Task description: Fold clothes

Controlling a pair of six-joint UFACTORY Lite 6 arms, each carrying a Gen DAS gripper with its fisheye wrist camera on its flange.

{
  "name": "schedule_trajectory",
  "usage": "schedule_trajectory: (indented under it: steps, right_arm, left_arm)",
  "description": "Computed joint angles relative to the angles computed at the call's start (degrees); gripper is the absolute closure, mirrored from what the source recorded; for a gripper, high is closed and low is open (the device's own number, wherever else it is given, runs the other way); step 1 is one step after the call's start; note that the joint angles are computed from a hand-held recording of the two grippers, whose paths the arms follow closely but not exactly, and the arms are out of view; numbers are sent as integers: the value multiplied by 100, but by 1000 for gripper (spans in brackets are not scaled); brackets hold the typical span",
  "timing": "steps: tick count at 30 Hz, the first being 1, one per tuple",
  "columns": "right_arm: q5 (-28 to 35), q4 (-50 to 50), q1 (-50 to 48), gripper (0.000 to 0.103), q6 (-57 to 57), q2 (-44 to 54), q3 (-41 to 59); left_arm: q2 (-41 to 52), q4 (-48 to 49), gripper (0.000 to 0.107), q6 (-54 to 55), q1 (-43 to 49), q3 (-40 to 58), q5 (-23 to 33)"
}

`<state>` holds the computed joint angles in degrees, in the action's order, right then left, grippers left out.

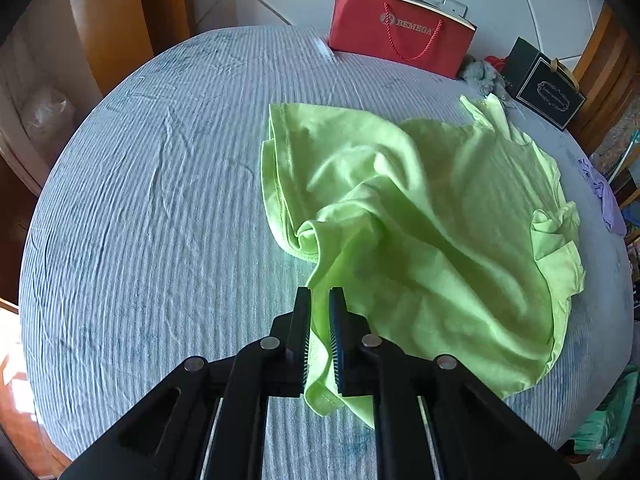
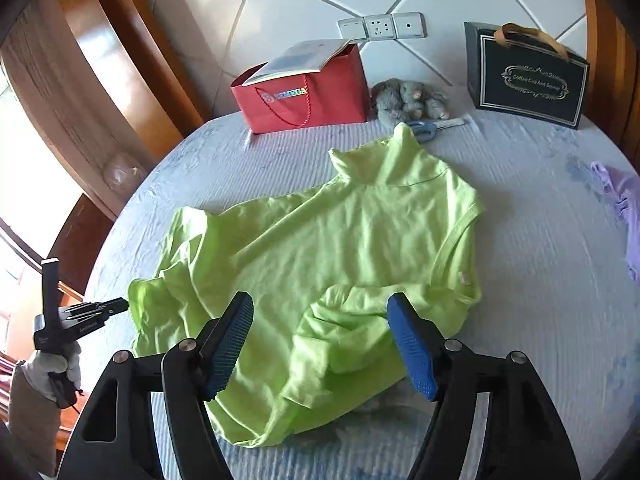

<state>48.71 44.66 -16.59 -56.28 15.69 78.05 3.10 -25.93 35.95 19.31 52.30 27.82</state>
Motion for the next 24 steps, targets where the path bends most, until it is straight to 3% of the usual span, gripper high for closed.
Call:
schedule_trajectory:
  steps: [6,10,15,19,20,22,23,24]
  right_arm:
    - [135,-586,-340,41,86,155,-383]
    - [96,-434,-103,41,159,536,-387]
    - [-556,-627,414,41,694,1369,265]
    - [-924,-1370,830,41,1334,2116,970]
    - [-861,-1492,890,44,1433,2315,1151]
    - [-866,-1625,971,66,1468,2328,1147]
    - [-753,-1594,966,101,1416,2280,1120]
    - [-660,-1527,917,100,1315,2102,967]
  left_arm:
    - [-223,-254,93,275,127,-714,34]
    - [-190,-369,93,310,92,-975,-64]
    - [-68,-601,93,350,-51,-1044,-194]
    - [14,-711,93,272,-177,-1037,-312]
    - [2,-668,93,211,-219,-1050,-356]
    - [-33,-495,93,19,-321,-1074,-436]
    - [-55,-274,94,-183,-409,-1077,-474]
    - [-75,-39,95,-400,-495,-1074,-499]
